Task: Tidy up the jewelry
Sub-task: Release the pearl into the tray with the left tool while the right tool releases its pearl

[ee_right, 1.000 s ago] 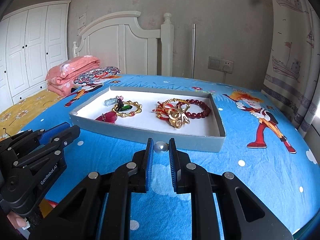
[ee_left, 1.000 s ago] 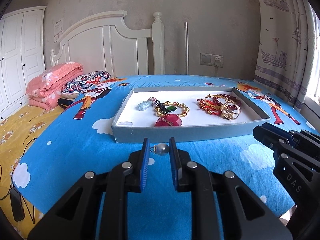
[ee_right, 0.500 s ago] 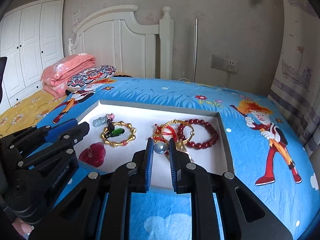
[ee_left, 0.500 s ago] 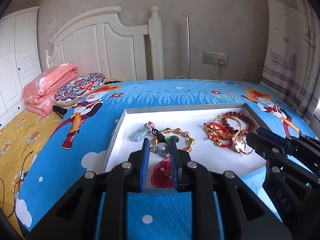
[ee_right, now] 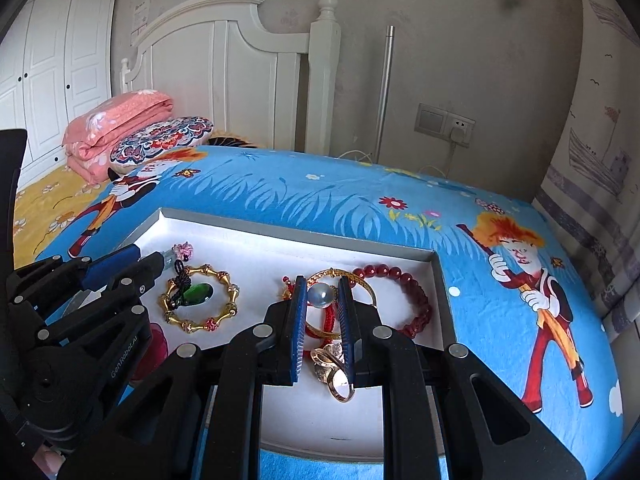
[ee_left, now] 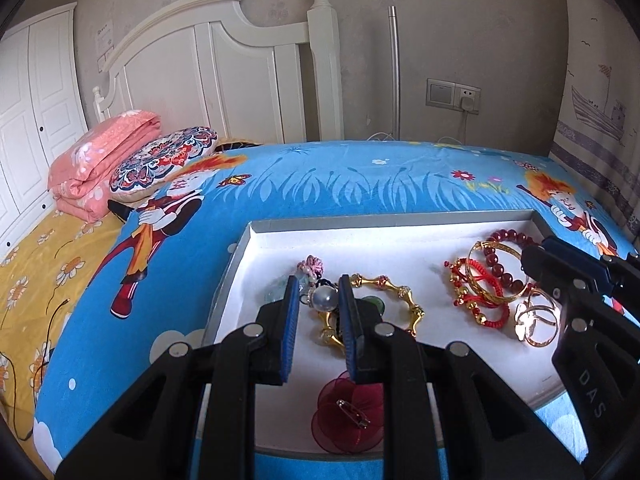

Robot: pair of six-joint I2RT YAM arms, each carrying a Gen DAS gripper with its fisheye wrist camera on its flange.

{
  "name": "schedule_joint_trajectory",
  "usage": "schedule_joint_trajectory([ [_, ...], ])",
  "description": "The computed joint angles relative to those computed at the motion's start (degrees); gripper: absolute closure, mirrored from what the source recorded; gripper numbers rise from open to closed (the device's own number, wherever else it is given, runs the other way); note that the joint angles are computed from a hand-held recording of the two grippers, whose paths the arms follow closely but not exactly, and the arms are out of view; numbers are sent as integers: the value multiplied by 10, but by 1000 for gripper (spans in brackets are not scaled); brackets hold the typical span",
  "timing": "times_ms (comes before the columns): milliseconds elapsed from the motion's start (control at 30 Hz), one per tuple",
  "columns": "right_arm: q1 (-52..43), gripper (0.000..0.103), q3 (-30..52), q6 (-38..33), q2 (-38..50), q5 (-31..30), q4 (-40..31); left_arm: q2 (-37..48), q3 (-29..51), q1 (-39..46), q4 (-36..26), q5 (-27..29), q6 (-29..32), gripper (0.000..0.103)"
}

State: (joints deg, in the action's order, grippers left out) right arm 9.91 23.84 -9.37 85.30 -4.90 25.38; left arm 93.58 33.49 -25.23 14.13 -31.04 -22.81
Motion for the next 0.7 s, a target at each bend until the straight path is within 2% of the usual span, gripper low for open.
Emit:
schedule_joint_trajectory([
  [67,-3,86,5,10,2,3,-5,-3,-5,7,5,5,-3,83],
  [167,-7,78,10,17,5,2,-15,-8,-11,8,9,0,0,62],
  [200,-7,63,10,18,5,3,-13,-10,-13,5,10,-6,-1,49],
  [233,-10,53,6,21,3,-1,-8,-14,-18,4,15,-10,-2,40],
  [300,-13,52,0,22,-1,-2,-4,-23,-27,1,20,-16,-3,37],
  [400,-14,52,-9,28,-16,0,-10,-38,-38,-6,21,-19,-6,25],
  [433,-16,50,-13,31,-24,-1,-11,-43,-42,-14,20,-30,-8,19],
  [533,-27,43,-33,43,-58,-7,-17,-62,-55,-36,9,-66,-21,12],
  [700,-44,29,-60,39,-125,-27,-51,-112,-88,-58,-15,-86,-55,5],
])
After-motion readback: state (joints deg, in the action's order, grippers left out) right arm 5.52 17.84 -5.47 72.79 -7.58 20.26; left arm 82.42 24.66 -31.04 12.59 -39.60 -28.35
